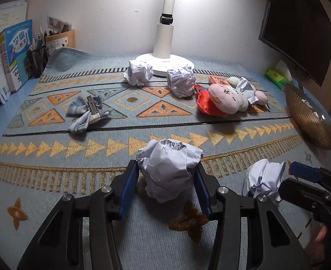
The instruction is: Organize objects
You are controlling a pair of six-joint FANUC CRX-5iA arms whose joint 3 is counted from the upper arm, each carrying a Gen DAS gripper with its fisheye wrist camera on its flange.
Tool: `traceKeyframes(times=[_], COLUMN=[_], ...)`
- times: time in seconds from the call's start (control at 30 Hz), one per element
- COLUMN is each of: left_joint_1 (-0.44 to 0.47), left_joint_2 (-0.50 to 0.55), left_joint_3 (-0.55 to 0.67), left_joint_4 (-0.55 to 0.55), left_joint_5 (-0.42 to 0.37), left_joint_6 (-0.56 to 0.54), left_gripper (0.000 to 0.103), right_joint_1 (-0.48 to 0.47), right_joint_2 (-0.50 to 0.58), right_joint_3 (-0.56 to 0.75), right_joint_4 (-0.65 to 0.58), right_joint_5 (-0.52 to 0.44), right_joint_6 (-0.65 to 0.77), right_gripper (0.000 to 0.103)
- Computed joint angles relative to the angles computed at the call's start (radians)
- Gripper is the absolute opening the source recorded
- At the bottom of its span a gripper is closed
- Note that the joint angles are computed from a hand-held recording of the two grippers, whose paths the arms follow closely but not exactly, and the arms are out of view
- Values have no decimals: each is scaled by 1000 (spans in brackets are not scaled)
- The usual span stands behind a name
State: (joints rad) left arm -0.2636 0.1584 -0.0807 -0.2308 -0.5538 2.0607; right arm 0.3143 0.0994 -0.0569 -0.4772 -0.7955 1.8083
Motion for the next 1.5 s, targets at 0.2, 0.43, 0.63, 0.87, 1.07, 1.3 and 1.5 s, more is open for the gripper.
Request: traceKeyframes(times=[0.2,0.43,0.63,0.87,1.07,1.3,1.5], left_joint_1=[8,-17,-101,-199,-238,-243,-221], left_joint_2=[1,-1,9,105,305,515,384], left_joint_3=[-9,9,96,295,535,791,555], left_joint_4=[37,-37,-178,-49,198,389,419], left_joint_5=[10,-1,-53,2,23,-75,55], left_joint_6=[-47,-1,85,-114,-314,-458,-421], left_gripper=[45,44,44,44,44,69,82], right_joint_1=[26,-25,-96,-231,-268,-348,-352], right_joint_2=[-14,-82,-184,-164,-89,-19,-70], right_joint_3=[-48,-70,-87,-8,12,92,65], right_joint_4=[31,-57,-3,166,471,370,214], right_joint_5=[76,119,197,237,272,220,201], right_joint_6=[-30,58,30,-205,-525,-499,-362], right_gripper=[50,48,48,48,49,76,76])
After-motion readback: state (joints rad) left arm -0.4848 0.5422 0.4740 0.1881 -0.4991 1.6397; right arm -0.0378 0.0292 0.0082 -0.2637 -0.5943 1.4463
